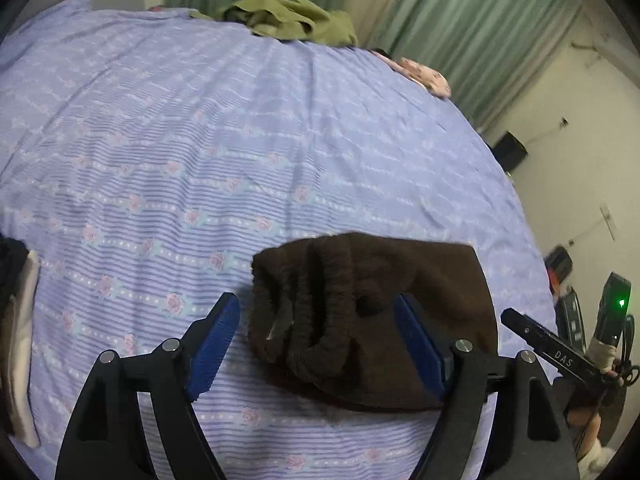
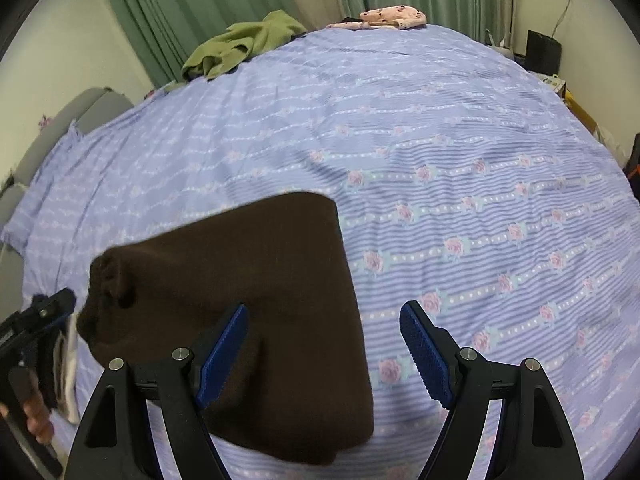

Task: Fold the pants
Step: 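Grasp the brown pants bundle with the left gripper while the right gripper grasps its other side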

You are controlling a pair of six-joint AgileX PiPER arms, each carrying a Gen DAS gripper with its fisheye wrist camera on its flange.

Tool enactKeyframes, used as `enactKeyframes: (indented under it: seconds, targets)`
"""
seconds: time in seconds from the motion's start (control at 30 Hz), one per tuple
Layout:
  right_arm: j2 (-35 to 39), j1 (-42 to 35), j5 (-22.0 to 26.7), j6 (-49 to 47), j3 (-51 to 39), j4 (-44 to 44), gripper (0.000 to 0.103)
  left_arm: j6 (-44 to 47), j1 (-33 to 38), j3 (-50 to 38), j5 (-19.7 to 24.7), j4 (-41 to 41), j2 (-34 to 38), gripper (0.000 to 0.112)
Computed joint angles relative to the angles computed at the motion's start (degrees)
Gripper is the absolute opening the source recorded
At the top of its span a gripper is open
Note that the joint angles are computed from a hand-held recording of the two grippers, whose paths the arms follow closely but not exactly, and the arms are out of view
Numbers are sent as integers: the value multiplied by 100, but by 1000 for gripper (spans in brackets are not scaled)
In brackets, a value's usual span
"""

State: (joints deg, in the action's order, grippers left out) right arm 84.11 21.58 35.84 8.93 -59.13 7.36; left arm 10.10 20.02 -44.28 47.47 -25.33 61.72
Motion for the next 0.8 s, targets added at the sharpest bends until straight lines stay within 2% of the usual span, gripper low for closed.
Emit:
enactKeyframes:
  seconds: [0.07, 0.2, 0.37, 0.5, 0.63, 0.8]
  targets:
    - [56, -55, -54, -72, -34, 86, 79, -159, -111, 36, -137, 58, 25, 81]
    - [265, -185, -148, -232, -107, 332, 79, -792, -572, 49, -533, 419, 520, 81]
    - [557, -425, -173, -630, -182, 1024, 79, -1171, -504, 285, -833, 607, 978, 81]
    - [954, -394, -152, -872, -268, 1224, 79, 170, 246, 672, -786, -660, 1299, 84]
    - [1297, -260, -346, -1202, -199, 1320, 79, 1585, 787, 956, -644, -1914, 1629, 84]
    - [1586, -305, -561, -1576, -149, 1491, 79, 2578, 938, 1155, -522, -2713, 1867, 84]
